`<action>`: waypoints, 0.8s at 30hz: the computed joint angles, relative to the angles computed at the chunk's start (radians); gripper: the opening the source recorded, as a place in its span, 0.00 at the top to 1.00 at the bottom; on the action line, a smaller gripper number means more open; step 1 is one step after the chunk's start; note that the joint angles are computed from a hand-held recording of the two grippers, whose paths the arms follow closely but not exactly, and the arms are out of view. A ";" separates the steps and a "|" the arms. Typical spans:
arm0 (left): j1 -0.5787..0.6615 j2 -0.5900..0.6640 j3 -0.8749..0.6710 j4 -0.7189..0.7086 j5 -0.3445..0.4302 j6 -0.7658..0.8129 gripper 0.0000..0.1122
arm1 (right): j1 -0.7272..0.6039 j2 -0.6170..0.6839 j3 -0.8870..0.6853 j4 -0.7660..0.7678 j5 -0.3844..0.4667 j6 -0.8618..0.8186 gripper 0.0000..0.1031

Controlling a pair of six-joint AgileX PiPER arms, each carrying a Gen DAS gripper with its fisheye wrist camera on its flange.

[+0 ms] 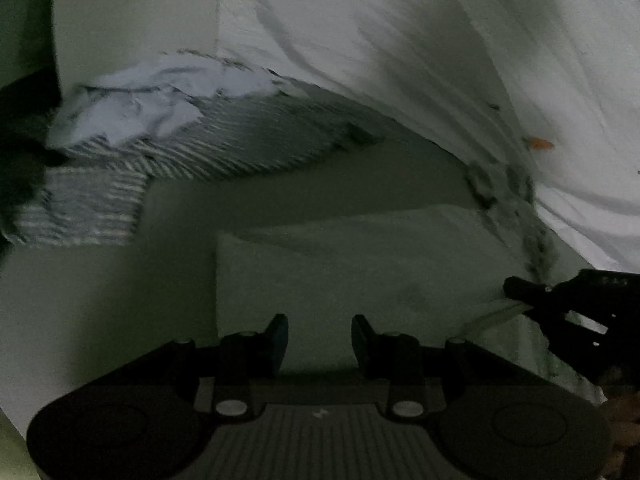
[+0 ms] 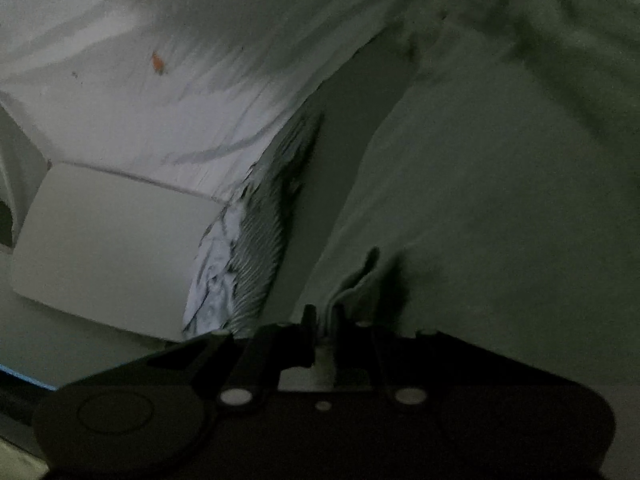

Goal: Fold clothes

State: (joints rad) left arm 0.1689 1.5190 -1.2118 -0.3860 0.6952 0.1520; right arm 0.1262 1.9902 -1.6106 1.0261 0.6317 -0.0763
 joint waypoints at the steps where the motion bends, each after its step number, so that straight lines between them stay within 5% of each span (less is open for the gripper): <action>1: -0.026 -0.004 0.011 0.001 -0.005 -0.025 0.66 | -0.020 -0.022 0.018 -0.013 0.006 -0.007 0.93; 11: -0.272 0.051 -0.073 0.353 0.002 -0.459 0.66 | -0.213 -0.131 0.082 -0.044 0.081 -0.134 0.93; 14: -0.311 0.089 -0.135 0.460 0.030 -0.587 0.57 | -0.268 -0.134 0.093 -0.005 0.096 -0.190 0.93; 16: -0.337 0.112 -0.168 0.544 0.039 -0.685 0.42 | -0.302 -0.119 0.072 -0.001 0.116 -0.223 0.93; 24: -0.362 0.243 -0.329 0.639 0.111 -0.842 0.42 | -0.395 -0.034 -0.083 0.032 0.114 -0.287 0.93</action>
